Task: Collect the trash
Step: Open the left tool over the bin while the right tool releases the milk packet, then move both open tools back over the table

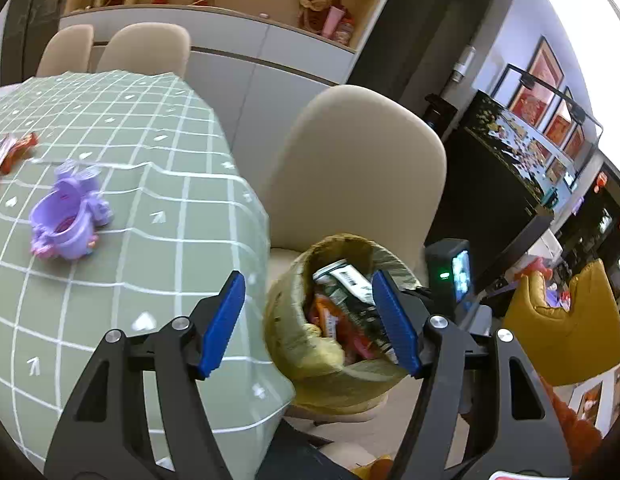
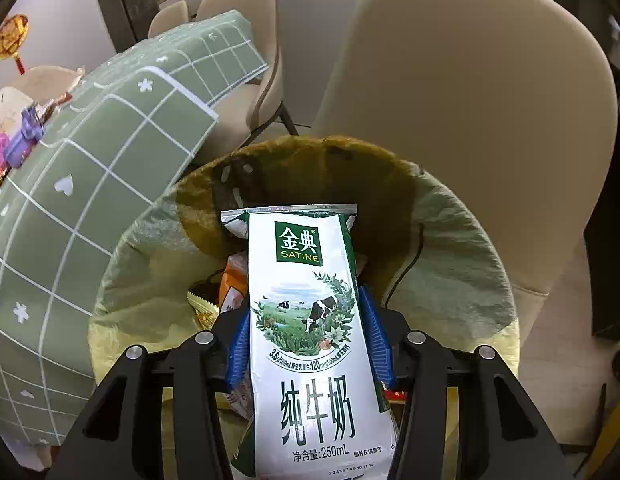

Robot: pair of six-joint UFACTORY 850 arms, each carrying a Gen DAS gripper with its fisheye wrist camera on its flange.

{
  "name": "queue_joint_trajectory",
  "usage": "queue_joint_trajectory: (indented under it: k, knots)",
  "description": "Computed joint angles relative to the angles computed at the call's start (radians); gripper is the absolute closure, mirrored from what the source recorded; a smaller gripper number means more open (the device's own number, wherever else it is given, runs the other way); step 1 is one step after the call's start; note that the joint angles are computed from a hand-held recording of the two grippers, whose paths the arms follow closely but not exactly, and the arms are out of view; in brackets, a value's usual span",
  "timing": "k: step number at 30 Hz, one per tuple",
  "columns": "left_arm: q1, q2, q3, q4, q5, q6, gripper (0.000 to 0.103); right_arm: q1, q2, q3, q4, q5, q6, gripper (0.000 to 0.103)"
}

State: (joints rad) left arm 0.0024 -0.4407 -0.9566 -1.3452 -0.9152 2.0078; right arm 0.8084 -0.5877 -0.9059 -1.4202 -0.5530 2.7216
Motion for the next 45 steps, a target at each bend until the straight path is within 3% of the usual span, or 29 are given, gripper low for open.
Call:
queue_joint_trajectory:
  k: [3,8,18,21,24,30,33,37,41,45]
  knots:
    - [0.033,-0.021,-0.026,0.014,-0.007,-0.021,0.04,0.027,0.023,0.015,0.012,-0.062,0.012,0.044]
    - [0.088,-0.038,-0.061,0.009,-0.021,-0.033,0.04,0.063,0.086,0.048,0.019,-0.126,0.03,0.043]
    - [0.226,-0.068,-0.126,-0.102,0.031,0.028,0.039,0.12,0.112,-0.103,-0.032,-0.243,-0.112,0.043]
    - [0.271,-0.103,-0.175,-0.14,0.065,0.036,0.039,0.121,0.07,-0.2,-0.055,-0.247,-0.194,0.043]
    - [0.304,-0.167,-0.265,-0.131,0.121,-0.053,0.039,0.127,0.016,-0.294,-0.064,-0.235,-0.261,0.043]
    - [0.333,-0.286,-0.44,-0.11,0.154,-0.151,0.039,0.112,-0.108,-0.489,-0.054,-0.195,-0.422,0.043]
    - [0.336,-0.37,-0.576,-0.05,0.133,-0.192,0.039,0.101,-0.158,-0.567,-0.03,-0.16,-0.509,0.043]
    - [0.316,-0.459,-0.722,0.076,0.179,-0.229,0.039,0.088,-0.21,-0.649,0.021,-0.147,-0.603,0.043]
    - [0.296,-0.533,-0.835,0.224,0.191,-0.417,0.039,0.071,-0.279,-0.774,0.082,-0.144,-0.693,0.043]
    - [0.301,-0.544,-0.856,0.246,0.153,-0.447,0.057,0.051,-0.386,-0.969,0.154,-0.092,-0.83,0.043]
